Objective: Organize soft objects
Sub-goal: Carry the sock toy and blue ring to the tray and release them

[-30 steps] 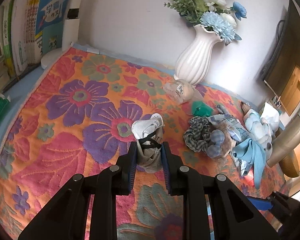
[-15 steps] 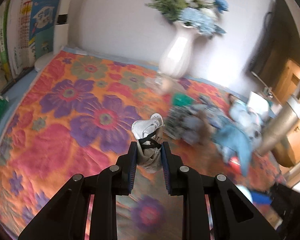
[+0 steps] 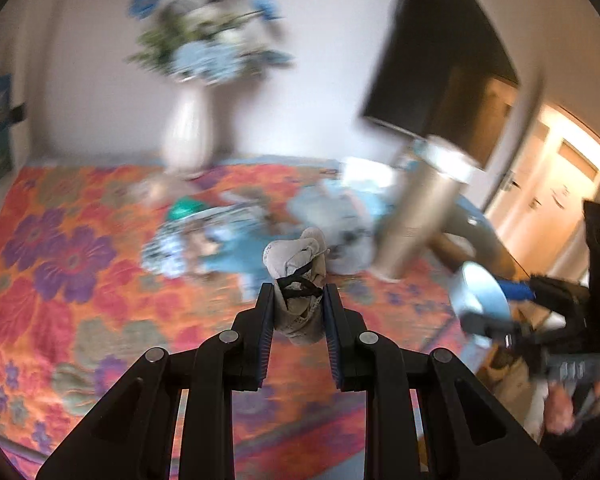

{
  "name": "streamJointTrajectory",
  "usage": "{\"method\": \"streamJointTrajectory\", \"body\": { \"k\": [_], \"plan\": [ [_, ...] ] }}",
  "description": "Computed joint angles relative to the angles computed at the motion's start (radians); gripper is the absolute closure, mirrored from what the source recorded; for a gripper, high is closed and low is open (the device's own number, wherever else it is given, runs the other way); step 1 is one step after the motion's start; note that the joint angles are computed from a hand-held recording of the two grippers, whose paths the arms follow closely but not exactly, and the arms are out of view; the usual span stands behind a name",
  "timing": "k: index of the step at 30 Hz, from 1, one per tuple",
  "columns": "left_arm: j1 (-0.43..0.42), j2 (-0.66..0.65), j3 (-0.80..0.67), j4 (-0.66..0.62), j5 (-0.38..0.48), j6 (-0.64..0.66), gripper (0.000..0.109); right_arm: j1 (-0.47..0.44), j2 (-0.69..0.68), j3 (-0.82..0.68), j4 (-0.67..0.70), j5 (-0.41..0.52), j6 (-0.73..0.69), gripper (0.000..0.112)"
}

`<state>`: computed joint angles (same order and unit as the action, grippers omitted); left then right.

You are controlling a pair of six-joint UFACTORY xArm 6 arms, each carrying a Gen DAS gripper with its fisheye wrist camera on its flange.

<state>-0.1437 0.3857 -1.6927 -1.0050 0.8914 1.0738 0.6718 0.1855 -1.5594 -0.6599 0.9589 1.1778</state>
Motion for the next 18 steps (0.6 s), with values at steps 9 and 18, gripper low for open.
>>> {"method": "streamJointTrajectory", "body": {
  "k": [9,18],
  "plan": [
    [-0.141,-0.103,0.065,-0.019,0.066,0.102,0.088,-0.02,-0.369,0.33,-0.155,0.137,0.259,0.046],
    [-0.373,0.064,-0.2,0.093,0.034,-0.072,0.088,-0.248,-0.65,0.607,-0.16,0.036,0.481,0.046]
  ]
}}
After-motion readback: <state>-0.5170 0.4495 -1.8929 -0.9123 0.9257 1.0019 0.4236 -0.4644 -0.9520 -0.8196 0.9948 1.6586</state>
